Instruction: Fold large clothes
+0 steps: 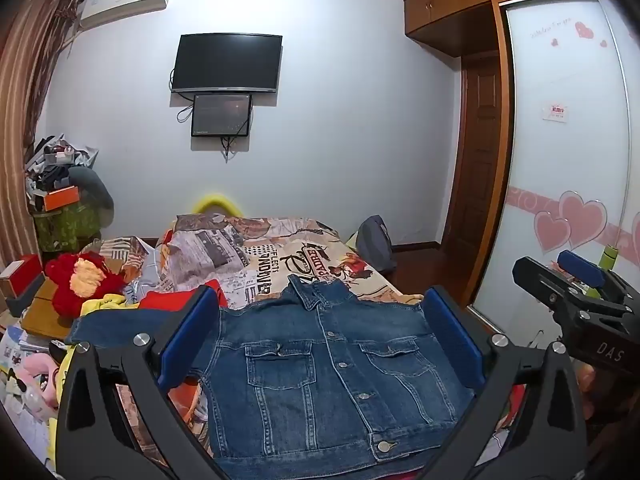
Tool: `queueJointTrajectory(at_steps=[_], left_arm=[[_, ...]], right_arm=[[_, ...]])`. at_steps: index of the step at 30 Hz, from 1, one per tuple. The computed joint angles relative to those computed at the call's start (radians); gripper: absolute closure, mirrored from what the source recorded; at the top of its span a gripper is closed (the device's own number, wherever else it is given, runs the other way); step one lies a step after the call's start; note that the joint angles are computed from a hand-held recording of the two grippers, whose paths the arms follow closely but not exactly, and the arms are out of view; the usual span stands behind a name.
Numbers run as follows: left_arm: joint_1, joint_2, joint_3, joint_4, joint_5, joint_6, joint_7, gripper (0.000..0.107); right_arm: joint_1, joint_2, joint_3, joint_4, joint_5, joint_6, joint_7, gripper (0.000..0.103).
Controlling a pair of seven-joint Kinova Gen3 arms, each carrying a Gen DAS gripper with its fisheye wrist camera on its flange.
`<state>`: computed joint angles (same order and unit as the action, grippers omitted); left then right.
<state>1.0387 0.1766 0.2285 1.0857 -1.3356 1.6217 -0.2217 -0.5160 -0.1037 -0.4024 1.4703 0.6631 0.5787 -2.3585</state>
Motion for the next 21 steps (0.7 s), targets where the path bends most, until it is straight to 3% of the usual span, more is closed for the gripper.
queueJointTrajectory(at_steps=[10,21], left_arm=[[-0.011,0.002,-0.008,-0.033,0.038,0.003,-0.022,0.004],[-0.020,-0.008,0.006,0.010,0.026,0.005,0.001,0.004]], right_arm=[[-0.003,0.004,0.003,-0.011,-0.016,0.013,0.013,0.001],[-0.006,-0.001,-0.001,0.003,-0.014,0.008,0.005,0.001]])
